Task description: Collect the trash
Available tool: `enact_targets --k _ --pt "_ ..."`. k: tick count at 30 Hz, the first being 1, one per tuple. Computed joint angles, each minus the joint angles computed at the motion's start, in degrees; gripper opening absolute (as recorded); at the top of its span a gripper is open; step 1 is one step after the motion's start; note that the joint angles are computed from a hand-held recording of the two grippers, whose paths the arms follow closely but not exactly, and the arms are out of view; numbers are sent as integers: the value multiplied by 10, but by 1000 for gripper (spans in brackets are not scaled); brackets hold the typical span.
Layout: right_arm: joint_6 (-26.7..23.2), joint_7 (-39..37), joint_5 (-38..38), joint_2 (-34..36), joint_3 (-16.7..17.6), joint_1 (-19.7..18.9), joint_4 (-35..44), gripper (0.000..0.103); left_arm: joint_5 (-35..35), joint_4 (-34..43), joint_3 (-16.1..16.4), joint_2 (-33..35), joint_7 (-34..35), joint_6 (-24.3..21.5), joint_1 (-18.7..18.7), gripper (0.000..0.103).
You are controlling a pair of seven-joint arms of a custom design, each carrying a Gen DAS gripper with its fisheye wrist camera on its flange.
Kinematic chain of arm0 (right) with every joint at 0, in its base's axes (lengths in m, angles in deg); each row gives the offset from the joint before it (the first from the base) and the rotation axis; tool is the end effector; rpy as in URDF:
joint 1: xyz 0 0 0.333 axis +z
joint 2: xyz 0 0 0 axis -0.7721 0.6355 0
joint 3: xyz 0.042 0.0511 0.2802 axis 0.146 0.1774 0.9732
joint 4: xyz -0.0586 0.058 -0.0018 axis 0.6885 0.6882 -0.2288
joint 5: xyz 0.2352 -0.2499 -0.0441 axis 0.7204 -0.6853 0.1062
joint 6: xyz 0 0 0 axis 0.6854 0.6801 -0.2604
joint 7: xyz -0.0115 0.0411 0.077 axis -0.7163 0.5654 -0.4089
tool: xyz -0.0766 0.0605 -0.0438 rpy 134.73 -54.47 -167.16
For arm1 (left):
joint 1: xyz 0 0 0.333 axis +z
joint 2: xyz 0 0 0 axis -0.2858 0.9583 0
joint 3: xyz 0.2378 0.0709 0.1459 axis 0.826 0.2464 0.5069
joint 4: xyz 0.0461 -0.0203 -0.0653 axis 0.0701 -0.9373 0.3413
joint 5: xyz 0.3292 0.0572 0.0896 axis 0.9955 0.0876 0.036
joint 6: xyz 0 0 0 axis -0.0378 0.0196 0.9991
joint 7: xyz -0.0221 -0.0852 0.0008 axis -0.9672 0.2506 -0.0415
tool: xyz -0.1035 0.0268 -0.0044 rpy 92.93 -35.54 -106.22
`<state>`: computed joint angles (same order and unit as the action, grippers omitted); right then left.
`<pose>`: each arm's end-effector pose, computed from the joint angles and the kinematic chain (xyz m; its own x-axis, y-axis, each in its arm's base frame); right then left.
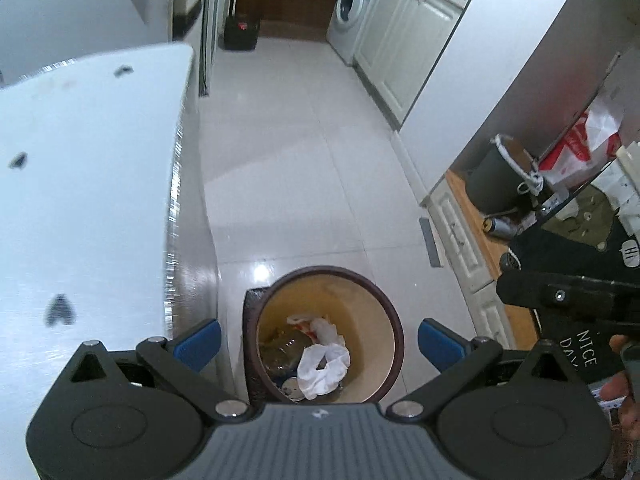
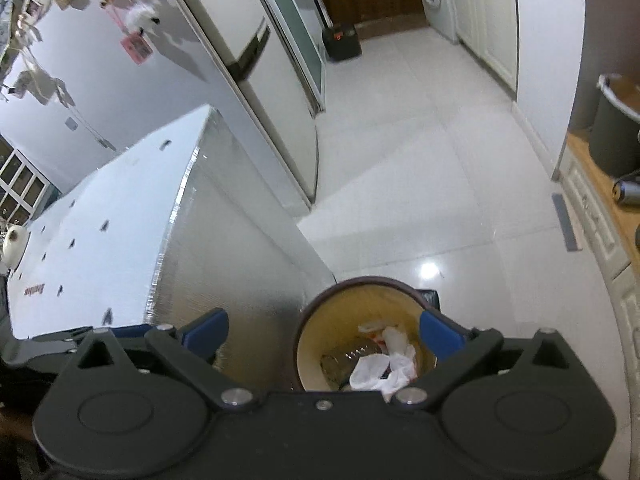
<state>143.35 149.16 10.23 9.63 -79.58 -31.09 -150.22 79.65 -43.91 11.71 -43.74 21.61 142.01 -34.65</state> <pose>0.6000 0.2632 0.6272 0.1811 -0.9262 -0.3307 -0.8561 0.0170 -0.5164 0.5554 -0.2851 0.6288 -0.0147 -0.9754 0.2201 -0.8614 -0.0994 -0.4981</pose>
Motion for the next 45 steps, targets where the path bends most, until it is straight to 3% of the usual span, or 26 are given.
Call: enact_targets --k 13,25,32,45 --pt "60 82 -95 -159 8 44 -150 103 37 -157 -18 -196 -35 39 21 103" --pt "83 167 -171 -289 49 59 -262 103 12 -270 -42 -346 -47 21 45 103" --pt "71 179 -197 -339 66 51 -294 103 28 -271 -70 -379 -81 -14 54 103" --pt "43 132 -168 -412 68 35 -342 103 72 -231 -112 -368 -149 -60 39 103"
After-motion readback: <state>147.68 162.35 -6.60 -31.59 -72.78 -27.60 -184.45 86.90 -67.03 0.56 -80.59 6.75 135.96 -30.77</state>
